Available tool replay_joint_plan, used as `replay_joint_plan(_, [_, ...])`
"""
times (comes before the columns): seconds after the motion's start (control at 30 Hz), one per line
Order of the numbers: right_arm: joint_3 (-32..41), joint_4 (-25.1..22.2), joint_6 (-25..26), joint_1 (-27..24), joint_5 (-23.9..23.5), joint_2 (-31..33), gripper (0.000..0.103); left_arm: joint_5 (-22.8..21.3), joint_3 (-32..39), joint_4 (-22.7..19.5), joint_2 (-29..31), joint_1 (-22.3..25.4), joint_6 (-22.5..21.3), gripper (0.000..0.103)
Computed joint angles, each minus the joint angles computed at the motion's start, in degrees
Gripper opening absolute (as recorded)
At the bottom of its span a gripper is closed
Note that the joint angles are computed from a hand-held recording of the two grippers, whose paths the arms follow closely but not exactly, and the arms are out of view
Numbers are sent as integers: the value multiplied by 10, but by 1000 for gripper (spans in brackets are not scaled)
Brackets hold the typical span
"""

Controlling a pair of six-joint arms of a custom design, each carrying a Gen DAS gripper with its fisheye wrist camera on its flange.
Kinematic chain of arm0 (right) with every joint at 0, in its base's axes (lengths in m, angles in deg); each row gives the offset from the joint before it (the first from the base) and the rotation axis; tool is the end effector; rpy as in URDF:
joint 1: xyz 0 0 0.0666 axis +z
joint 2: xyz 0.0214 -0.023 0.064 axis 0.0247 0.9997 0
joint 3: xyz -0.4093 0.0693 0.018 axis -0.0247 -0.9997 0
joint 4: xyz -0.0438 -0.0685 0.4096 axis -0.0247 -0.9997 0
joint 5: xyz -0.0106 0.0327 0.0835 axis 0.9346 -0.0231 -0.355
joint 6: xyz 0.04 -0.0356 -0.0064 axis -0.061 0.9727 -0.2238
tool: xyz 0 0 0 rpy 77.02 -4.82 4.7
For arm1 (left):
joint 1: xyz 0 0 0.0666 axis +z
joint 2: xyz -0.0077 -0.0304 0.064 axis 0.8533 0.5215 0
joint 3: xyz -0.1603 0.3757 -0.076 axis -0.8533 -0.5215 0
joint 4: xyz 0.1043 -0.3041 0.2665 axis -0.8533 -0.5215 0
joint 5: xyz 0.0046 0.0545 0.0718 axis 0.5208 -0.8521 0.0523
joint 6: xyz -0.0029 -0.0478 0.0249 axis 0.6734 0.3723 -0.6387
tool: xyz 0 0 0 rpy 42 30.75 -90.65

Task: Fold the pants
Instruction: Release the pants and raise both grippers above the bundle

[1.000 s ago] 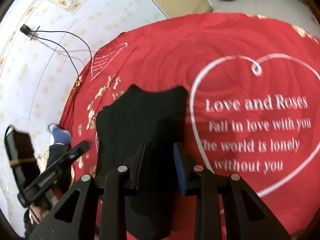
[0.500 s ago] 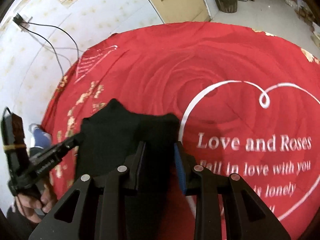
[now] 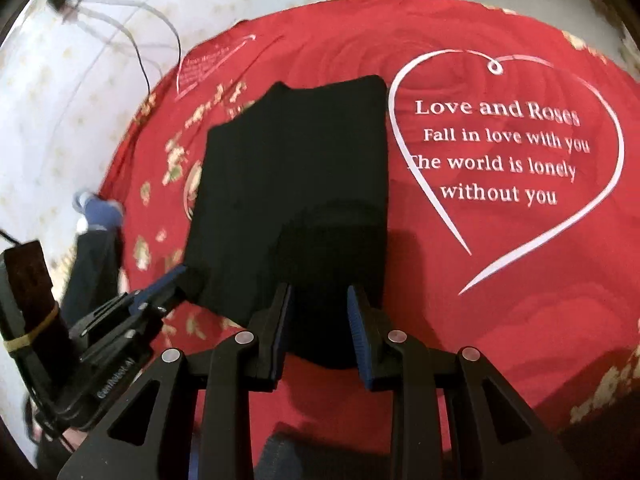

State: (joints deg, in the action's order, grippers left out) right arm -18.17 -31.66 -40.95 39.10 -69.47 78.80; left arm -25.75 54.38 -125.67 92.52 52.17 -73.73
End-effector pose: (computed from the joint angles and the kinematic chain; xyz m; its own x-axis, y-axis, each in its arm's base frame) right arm 0.3407 0.2574 0.4350 -0.7802 0.5548 -0.2890 0.4117 0.8033 0.4304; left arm 0.4057 -0.0609 0.4529 -0.7153 0.5128 -0.4746 0.6521 0.7340 -0.1898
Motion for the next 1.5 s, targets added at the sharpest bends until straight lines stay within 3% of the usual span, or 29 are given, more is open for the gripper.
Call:
replay_joint_plan(0.1, [11,-30,15,-5,-14,21,29,-7,-8,12,0,-2,2,12])
replay_joint_plan(0.27, [31,-58,45,7,11,41,35,4,-10,19,4,1,12,12])
replay_joint_plan(0.33, [32,-51,53,8,7,42,45,-1,-6,14,3,2,15,12])
replay_joint_plan(0.5, [9,-22,2,16,7,6,46,-28,4,7,-21,6,12,13])
replay_joint_plan(0.63, [-10,-2,-43,35,25,-26,46,-6,16,1,-33,20,14,13])
replay_joint_plan(0.7, [-7,-4,-43,47,41,-32,46,10,22,-3,-39,28,14,14])
replay_joint_plan(0.8, [-4,-11,-45,67,73,-39,46,24,29,-6,-45,37,14,25])
replay_joint_plan(0.97, [3,-21,-44,82,104,-44,46,36,37,-9,-50,45,13,27])
replay_joint_plan(1.17, [15,-14,-19,77,109,-37,46,35,38,-4,-49,44,11,27])
replay_joint_plan(1.27, [14,-4,-13,73,99,-34,51,34,37,-3,-48,44,7,28])
replay_joint_plan(1.5, [0,18,-15,59,72,-37,51,19,26,0,-42,38,4,31])
